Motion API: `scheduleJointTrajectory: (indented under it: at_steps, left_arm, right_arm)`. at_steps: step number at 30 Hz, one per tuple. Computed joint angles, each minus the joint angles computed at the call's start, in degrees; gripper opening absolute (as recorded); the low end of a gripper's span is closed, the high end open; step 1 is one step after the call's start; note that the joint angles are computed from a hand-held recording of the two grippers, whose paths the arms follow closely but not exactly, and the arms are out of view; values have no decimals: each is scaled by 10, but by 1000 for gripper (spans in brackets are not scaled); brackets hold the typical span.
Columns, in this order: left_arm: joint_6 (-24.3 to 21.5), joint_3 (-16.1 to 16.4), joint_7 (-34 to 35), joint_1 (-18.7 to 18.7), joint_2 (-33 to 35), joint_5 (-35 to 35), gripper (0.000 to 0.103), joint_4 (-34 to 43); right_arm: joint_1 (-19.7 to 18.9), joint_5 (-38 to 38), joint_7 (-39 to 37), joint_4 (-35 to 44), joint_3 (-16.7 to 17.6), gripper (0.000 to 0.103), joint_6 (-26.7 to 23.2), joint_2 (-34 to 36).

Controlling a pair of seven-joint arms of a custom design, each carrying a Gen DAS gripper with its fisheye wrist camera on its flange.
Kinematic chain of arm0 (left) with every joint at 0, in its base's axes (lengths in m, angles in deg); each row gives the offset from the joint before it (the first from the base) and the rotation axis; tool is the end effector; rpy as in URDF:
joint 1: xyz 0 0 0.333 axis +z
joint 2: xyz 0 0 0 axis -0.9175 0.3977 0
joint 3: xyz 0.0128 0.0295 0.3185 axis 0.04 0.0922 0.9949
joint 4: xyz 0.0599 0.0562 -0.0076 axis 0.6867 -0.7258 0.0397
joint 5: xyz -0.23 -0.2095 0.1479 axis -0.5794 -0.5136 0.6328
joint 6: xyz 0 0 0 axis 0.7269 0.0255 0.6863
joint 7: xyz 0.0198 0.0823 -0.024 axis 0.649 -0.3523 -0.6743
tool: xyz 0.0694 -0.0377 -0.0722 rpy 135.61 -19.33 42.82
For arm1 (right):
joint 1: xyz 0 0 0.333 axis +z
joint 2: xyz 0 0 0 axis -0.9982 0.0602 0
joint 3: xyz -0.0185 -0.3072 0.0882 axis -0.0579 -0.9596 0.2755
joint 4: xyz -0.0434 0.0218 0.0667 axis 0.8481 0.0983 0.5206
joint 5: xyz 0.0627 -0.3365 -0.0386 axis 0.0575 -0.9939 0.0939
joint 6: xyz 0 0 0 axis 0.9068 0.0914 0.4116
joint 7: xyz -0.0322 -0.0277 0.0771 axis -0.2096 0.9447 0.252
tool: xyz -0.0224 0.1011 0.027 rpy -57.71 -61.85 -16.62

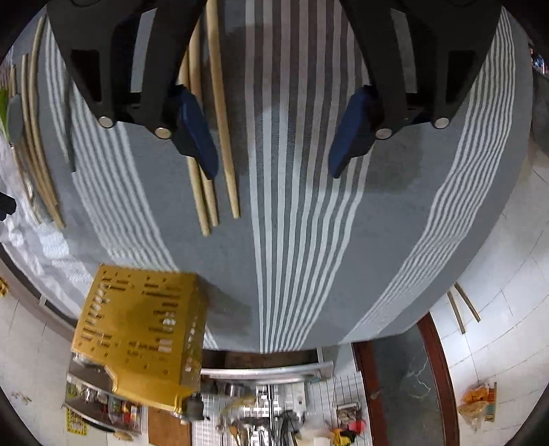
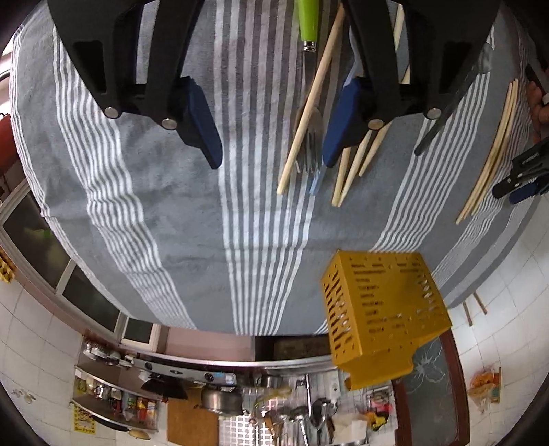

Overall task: Organize utensils
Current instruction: 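Close the left tool on a wooden chopstick while the right tool grasps another chopstick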

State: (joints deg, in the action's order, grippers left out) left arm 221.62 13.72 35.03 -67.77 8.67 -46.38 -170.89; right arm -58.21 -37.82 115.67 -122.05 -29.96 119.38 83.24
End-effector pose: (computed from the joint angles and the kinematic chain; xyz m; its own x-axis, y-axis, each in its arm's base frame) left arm 0.5938 -0.1202 0.4519 -0.2359 -0.9700 -0.0597 -0.7236 0.2163 -0.6554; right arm 0.5030 0.3039 0.4817 -0.2296 -0.9730 -0.0253 -0.7429 0.1920 -0.6413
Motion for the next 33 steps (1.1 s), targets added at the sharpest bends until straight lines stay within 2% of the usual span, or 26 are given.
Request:
scheduleJointTrajectory:
  at_steps: [4, 6, 8, 10, 14, 20, 23, 25, 26, 27, 31, 33]
  left_arm:
    - [-20, -26, 36, 20, 13, -39, 52, 15]
    - [-25, -31, 50, 24, 15, -51, 47, 19]
    - [-31, -38, 68, 29, 17, -66, 46, 24]
    - [-35, -34, 74, 25, 20, -66, 46, 29]
    - [-42, -32, 79, 23, 20, -77, 45, 35]
    - [-41, -32, 85, 21, 20, -87, 45, 33]
    - [-46, -39, 97, 24, 23, -95, 44, 34]
    - [-50, -33, 92, 15, 25, -88, 31, 37]
    - [-50, -33, 93, 15, 27, -88, 28, 38]
    - [-51, -33, 93, 14, 28, -88, 22, 39]
    - [-70, -48, 115, 28, 38, -116, 11, 57]
    - [-84, -52, 128, 34, 44, -129, 8, 71]
  right_arm:
    - [-2, 43, -32, 9, 1, 45, -22, 12]
    - [-4, 57, -38, 4, -1, 40, -20, 11]
    - [-12, 87, -53, -2, -1, 36, -9, 11]
    - [-18, 116, -60, -13, -1, 36, 20, 7]
    - [-7, 91, -46, -2, -6, 36, 11, 8]
    - [-3, 97, -57, 4, -6, 36, 11, 14]
    - [-9, 128, -89, 8, -4, 33, 20, 25]
    - [-3, 125, -93, 14, -8, 30, 16, 30]
    - [-2, 126, -91, 14, -11, 19, 15, 29]
    - [-3, 131, -92, 12, -12, 14, 18, 26]
    - [-20, 166, -120, -6, -15, 13, 45, 20]
    - [-30, 191, -140, -10, -15, 13, 53, 19]
